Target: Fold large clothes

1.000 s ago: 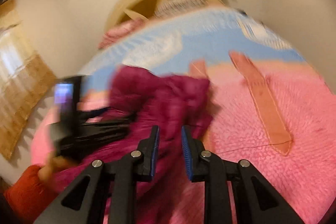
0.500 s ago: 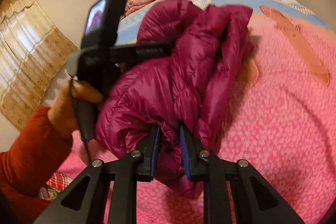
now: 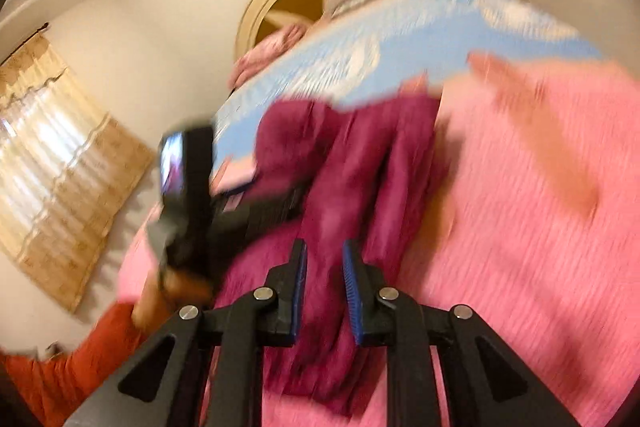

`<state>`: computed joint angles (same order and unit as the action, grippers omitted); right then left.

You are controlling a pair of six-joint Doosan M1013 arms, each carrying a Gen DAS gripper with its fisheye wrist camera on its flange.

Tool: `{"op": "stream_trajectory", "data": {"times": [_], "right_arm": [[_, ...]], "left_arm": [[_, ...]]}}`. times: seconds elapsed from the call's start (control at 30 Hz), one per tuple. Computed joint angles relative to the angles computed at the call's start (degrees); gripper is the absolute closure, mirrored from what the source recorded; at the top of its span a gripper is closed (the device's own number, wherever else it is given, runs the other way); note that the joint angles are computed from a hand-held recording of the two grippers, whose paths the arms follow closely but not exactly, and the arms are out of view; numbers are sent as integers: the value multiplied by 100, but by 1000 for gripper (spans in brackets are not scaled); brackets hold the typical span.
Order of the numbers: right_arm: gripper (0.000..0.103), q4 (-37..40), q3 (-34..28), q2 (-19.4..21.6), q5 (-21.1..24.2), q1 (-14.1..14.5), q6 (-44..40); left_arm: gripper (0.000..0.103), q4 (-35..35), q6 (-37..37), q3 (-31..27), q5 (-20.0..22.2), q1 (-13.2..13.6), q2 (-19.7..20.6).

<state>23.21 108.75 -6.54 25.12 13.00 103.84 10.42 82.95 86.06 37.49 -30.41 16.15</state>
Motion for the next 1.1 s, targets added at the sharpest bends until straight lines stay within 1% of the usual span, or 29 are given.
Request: {"op": "stream_trajectory", "data": {"times": [0.03,0.1,0.17,0.2,0.37,0.43,0.5,0.53,0.67,0.83,1.1], "right_arm": [[84,-462,-131,101,-45,-19,404],[84,-1232,-359,297,73,-7,1080],[84,-1632,-457,425,164,2,1432],[84,-1878,-512,488,229,96,1719],[84,-2128,-539,669,396,132,2115],[84,-1926,-516,732,425,100,2086],[84,-1617,-468,794,340,41,1939],[84,-1641,-456,812,305,42,1955],[84,-2704,-569,874,496,255,2693],[84,-3367,-570,845,596,397,3202],[84,-3472,-564,823,619,415,3313]], "left_arm": [[9,14,-18,3,-3,-5,-2],[9,6,-27,10,-11,-1,-6],[9,-18,-9,13,-17,2,-8],[9,-33,-1,10,-14,5,-5],[9,-95,45,8,-19,19,-4],[9,-86,34,6,-17,17,-3],[9,-72,17,3,-12,16,0],[9,-60,2,-1,-6,13,3],[9,-60,-2,-1,-8,10,6],[9,-123,50,12,-43,18,4],[9,-105,38,13,-46,14,5]]}}
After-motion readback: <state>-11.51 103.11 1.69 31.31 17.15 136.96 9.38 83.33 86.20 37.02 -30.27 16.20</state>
